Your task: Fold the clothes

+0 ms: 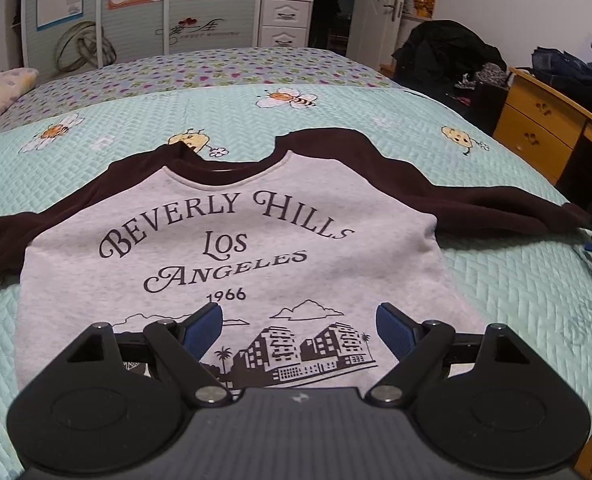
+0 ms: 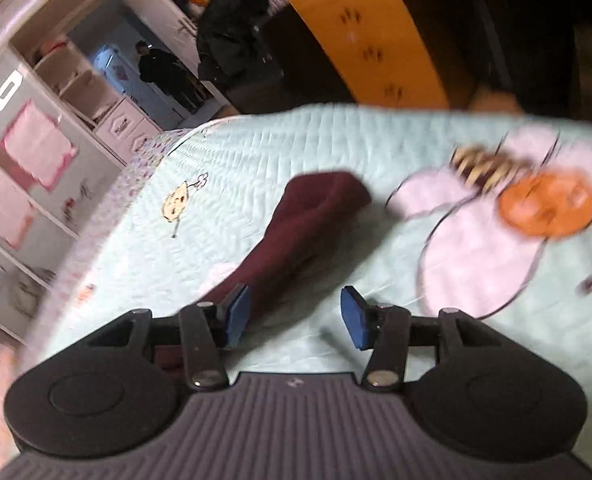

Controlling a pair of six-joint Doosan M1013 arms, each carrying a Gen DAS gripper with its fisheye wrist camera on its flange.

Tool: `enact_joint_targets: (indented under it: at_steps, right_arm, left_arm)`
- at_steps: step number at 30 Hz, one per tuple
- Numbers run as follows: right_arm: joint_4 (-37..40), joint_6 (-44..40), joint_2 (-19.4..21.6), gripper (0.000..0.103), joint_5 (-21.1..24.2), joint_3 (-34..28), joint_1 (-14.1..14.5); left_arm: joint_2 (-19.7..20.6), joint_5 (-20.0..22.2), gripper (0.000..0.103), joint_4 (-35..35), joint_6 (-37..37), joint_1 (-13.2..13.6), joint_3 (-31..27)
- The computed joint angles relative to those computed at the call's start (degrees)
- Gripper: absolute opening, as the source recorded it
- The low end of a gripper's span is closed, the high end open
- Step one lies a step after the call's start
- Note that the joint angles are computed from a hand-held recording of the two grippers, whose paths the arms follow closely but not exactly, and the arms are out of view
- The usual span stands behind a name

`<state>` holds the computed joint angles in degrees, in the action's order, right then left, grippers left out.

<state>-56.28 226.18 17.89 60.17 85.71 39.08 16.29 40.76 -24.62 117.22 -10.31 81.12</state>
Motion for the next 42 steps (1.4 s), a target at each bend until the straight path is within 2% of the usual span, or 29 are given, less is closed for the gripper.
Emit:
enact_joint_targets:
  at_steps: [2, 4, 5, 6, 7, 11, 13, 14, 16, 17, 18, 19, 20, 23, 26, 29, 32, 37, 40, 42]
  right_arm:
    - [-0.75, 1.84, 0.16, 0.052, -3.7, 0.2, -1.15]
    - [-0.13, -1.09, 0.9, 0.05, -4.13, -1.4, -1.63]
    - [2.0, -5.17, 1.67, 0.035, -2.75, -3.12, -1.99]
    - [5.21, -10.27, 2.82, 0.01, 0.16, -5.7, -2.28]
    - [7.27, -13.4, 3.65, 0.006, 2.1, -7.76, -2.64]
    - [6.3, -15.98, 4.5, 0.005, 2.99, -10.45, -3.36]
    - [1.81, -12.18, 4.31, 0.005, 0.78, -10.39, -3.81]
    - [-2.29, -7.62, 4.07, 0.005, -1.06, -9.74, -4.22]
    - [-7.03, -4.27, 4.05, 0.016, -3.87, -9.1, -5.69]
    - [-5.25, -6.16, 4.66, 0.042, -2.74, -10.16, -6.43]
    - [-0.48, -10.46, 6.04, 0.057, 1.38, -12.65, -7.05]
    - [4.7, -15.48, 7.44, 0.057, 5.33, -15.35, -7.62]
    - [6.89, -18.5, 8.0, 0.057, 6.27, -16.33, -7.85]
    - [2.58, -16.63, 6.84, 0.056, 0.21, -12.85, -6.88]
    - [0.87, -17.48, 6.71, 0.056, -0.61, -11.94, -5.73]
    - [-3.28, -19.17, 7.34, 0.056, 5.15, -12.2, -3.77]
    - [-1.54, -34.2, 8.75, 0.056, 11.53, -14.15, -2.6]
    - [1.35, -46.69, 9.96, 0.056, 10.97, -15.29, -1.99]
    - [2.03, -54.63, 12.07, 0.056, 9.96, -19.05, -2.01]
    - [2.34, -59.77, 15.08, 0.055, 12.07, -24.7, -2.64]
  left_arm:
    - [0.01, -0.03, 0.086, 0.42, -0.25, 0.01, -0.02]
    - [0.21, 0.04, 0.086, 0.84, -1.12, 0.15, -0.22]
    - [0.34, 0.1, 0.086, 1.11, -1.61, 0.22, -0.34]
    - [0.47, 0.17, 0.086, 1.36, -1.99, 0.27, -0.44]
    - [0.6, 0.24, 0.086, 1.55, -2.3, 0.33, -0.54]
    - [0.98, 0.61, 0.086, 0.77, -2.1, 0.51, -0.77]
    - [1.13, 0.6, 0.086, 0.83, -2.26, 0.44, -0.91]
    - [1.19, 0.55, 0.086, 1.08, -2.43, 0.33, -0.99]
    - [1.34, 0.74, 0.086, 2.09, -3.0, -0.02, -1.51]
    - [1.25, 0.63, 0.086, 2.15, -2.95, -0.11, -1.48]
    - [1.21, 0.44, 0.087, 2.12, -3.08, -0.06, -1.43]
    - [1.18, 0.24, 0.09, 2.1, -3.21, -0.01, -1.38]
    - [1.14, 0.05, 0.091, 2.08, -3.34, 0.04, -1.33]
    - [1.04, -0.47, 0.091, 2.06, -3.78, 0.19, -1.19]
    - [0.94, -0.08, 0.091, 2.14, -3.99, 0.19, -1.03]
    - [0.58, -0.64, 0.091, 1.98, -2.93, 0.13, -0.68]
    - [0.44, -0.96, 0.091, 0.91, -2.52, 0.32, -0.53]
    - [0.55, -0.61, 0.091, 0.94, -2.44, 0.25, -0.43]
    - [0.61, -0.47, 0.091, 0.98, -2.22, 0.16, -0.37]
    - [0.75, -0.33, 0.091, 1.05, -2.35, 0.07, -0.43]
